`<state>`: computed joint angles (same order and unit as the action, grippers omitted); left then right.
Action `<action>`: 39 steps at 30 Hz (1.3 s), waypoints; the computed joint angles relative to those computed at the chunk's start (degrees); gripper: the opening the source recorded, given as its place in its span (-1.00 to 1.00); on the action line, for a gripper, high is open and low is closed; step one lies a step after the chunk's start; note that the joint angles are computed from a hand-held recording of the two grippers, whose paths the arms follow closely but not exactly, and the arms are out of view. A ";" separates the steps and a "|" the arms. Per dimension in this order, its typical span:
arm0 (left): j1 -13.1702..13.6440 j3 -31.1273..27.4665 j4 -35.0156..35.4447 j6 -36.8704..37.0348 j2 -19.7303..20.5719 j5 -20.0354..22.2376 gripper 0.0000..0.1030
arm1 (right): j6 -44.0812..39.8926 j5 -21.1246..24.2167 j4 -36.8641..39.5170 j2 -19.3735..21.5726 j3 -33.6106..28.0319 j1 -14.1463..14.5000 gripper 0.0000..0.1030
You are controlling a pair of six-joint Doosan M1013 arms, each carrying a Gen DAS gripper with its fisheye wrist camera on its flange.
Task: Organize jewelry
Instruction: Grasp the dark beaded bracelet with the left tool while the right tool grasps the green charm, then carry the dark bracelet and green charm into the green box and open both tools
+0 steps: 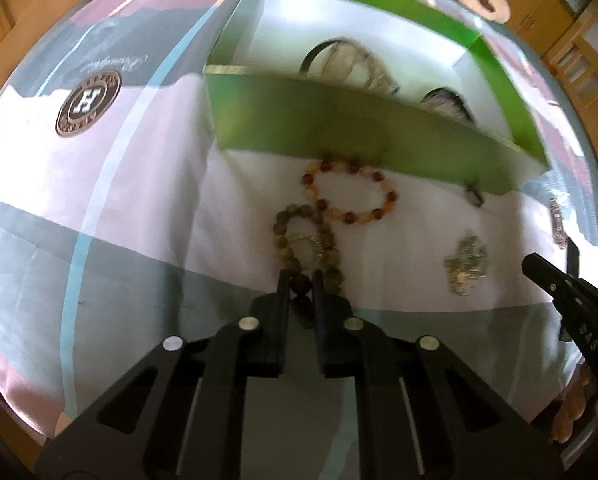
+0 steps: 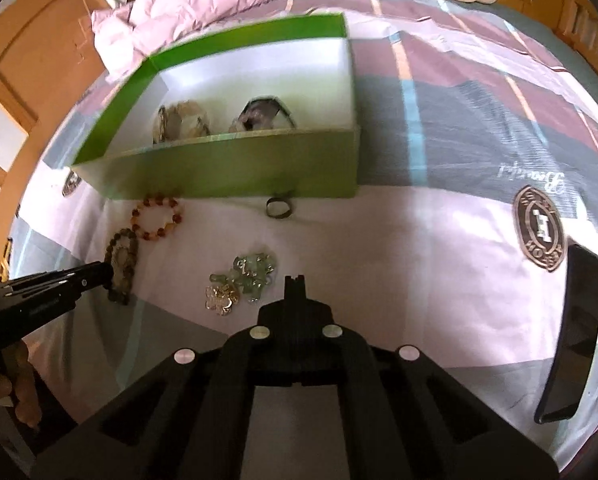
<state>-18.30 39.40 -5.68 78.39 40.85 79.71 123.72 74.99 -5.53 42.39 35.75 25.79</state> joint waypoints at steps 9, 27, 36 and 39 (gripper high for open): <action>-0.64 0.69 -1.10 1.96 -0.87 -0.26 -0.78 | 0.44 1.09 2.25 3.41 -4.18 -0.27 -0.45; -0.89 -1.69 1.33 -0.41 1.67 1.90 -0.78 | -1.34 6.45 -0.42 6.17 -10.02 1.13 -0.76; -1.57 5.92 -1.30 4.12 -5.79 -9.77 -0.78 | -3.82 -1.78 -4.61 -0.38 -3.40 2.92 -0.76; -2.11 6.83 -1.57 5.34 -7.62 -13.07 -0.78 | -4.40 -3.91 -5.47 -1.33 -3.46 3.36 -0.76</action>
